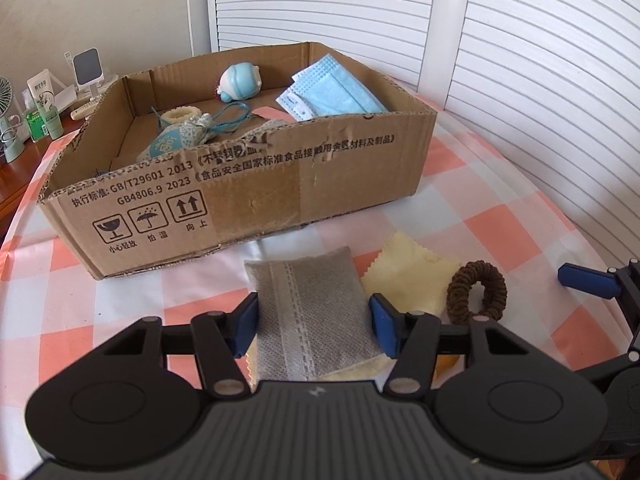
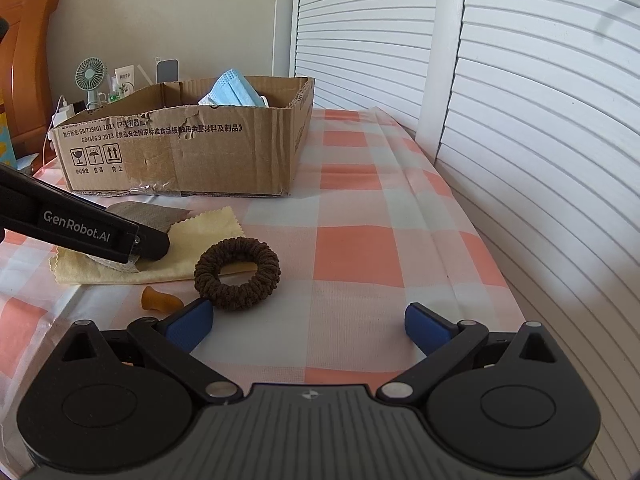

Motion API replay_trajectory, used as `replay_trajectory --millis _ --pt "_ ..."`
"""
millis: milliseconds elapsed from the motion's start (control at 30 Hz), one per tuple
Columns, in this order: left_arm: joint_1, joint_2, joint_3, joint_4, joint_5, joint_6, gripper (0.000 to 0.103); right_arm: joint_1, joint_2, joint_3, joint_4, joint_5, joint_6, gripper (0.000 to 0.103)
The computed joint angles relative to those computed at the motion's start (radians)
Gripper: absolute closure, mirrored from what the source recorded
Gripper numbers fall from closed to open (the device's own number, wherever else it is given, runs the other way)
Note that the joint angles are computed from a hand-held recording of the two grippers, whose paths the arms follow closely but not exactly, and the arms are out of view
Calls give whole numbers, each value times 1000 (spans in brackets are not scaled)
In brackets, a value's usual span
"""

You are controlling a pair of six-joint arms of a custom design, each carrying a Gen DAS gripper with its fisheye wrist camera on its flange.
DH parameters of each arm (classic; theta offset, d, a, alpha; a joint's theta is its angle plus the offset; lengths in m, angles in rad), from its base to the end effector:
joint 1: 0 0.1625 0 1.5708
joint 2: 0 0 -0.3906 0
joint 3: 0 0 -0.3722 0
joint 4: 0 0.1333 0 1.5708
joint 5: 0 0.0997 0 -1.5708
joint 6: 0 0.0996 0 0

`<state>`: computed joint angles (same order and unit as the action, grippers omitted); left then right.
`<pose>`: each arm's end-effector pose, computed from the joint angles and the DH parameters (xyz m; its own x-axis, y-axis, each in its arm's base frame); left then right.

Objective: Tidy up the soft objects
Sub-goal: 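Close the left tool on the grey sachet while the right tool grasps the brown hair tie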

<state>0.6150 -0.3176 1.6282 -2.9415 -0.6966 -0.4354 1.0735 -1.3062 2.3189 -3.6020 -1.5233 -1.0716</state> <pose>-0.3447 -0.5002 -0.1330 -0.7136 0.2082 -0.6689 0.5672 0.7320 -0.3774 -0.0868 -0.4493 0.2565 -0.6492 -0.1937 0.7355 -0.6679 0.6079 -0.4294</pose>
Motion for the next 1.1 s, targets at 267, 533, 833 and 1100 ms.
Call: replay_trajectory --millis 267,533,833,1100 --pt "0 2 4 -17 -2 10 45 35 22 -10 15 -19 -42 0" --pt "-2 8 2 -29 6 30 44 59 31 -22 53 -7 -79 25" --pt "-1 0 13 -46 -1 44 57 71 10 -17 100 -9 -80 53" --pt "-10 -28 34 -40 -20 78 67 71 -16 -1 95 -12 -89 53"
